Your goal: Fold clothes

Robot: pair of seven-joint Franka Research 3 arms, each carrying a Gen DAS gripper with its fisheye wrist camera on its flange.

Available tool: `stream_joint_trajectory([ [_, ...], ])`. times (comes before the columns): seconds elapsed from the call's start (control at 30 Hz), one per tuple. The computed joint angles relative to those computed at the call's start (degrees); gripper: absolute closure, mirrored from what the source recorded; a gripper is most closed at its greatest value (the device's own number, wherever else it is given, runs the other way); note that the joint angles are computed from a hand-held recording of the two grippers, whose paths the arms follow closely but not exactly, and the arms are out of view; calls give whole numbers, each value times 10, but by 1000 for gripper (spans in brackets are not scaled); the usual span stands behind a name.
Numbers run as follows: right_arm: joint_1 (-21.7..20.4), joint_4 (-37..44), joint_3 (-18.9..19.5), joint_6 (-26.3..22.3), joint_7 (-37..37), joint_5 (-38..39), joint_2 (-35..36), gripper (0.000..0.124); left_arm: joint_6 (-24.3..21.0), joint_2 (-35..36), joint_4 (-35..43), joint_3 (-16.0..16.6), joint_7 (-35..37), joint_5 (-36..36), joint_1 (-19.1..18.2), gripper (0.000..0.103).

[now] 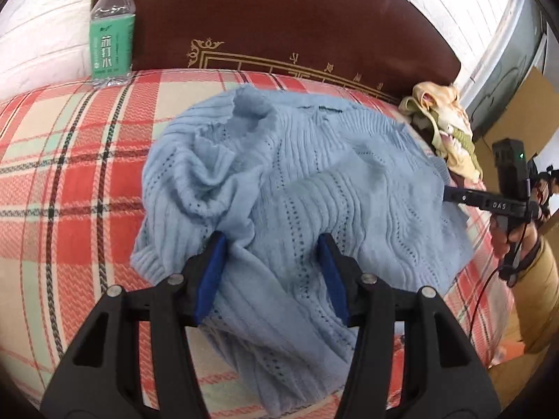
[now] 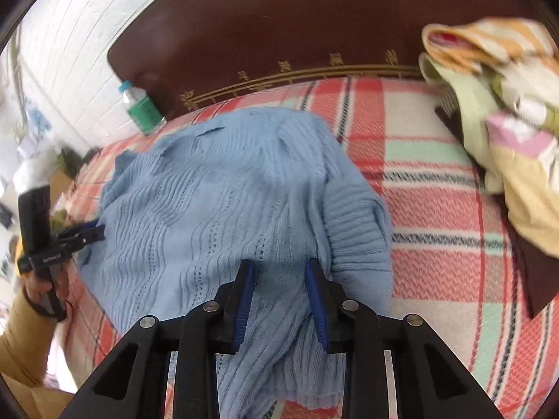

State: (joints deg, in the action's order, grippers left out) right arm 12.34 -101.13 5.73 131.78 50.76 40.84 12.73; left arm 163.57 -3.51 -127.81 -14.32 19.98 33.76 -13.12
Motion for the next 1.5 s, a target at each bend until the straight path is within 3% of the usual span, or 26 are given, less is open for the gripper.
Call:
stream_joint_trajectory([
  [0.17, -29, -20, -6, -46, -46, 78, -32, 90, -29, -20, 20, -29, -38, 92, -11, 43],
  [0.2, -32, -24, -9, -55, -52, 90, -38, 86, -32, -18, 29, -35, -25, 107, -18, 36],
  [0.23, -34, -29, -12, -61, -54, 99, -45, 79, -33, -7, 44, -39, 0, 111, -27, 30],
  [0.37, -43, -38, -25, -87, -57, 138, -63, 78, -39, 74, 137, -48, 146, 88, -72, 29],
  [0.5, -46, -45, -34, -84, -44, 151, -68, 64, -122, 184, 268, -33, 212, 143, -139, 29],
  [0.6, -46, -44, -37, -75, -23, 143, -62, 62, -199, 258, 360, -21, 280, 134, -179, 29],
  [0.7, -50, -35, -37, -75, -13, 145, -48, 62, -236, 301, 417, -6, 319, 112, -205, 29],
  [0.83, -60, -10, -33, -85, 6, 165, -18, 62, -269, 324, 450, 22, 329, 98, -234, 29],
  [1.17, -71, 83, -1, -108, 37, 174, 72, 62, -290, 355, 496, 43, 312, 71, -250, 29],
  [1.5, -83, 119, 12, -111, 38, 169, 105, 62, -337, 384, 549, 59, 302, 90, -277, 29],
])
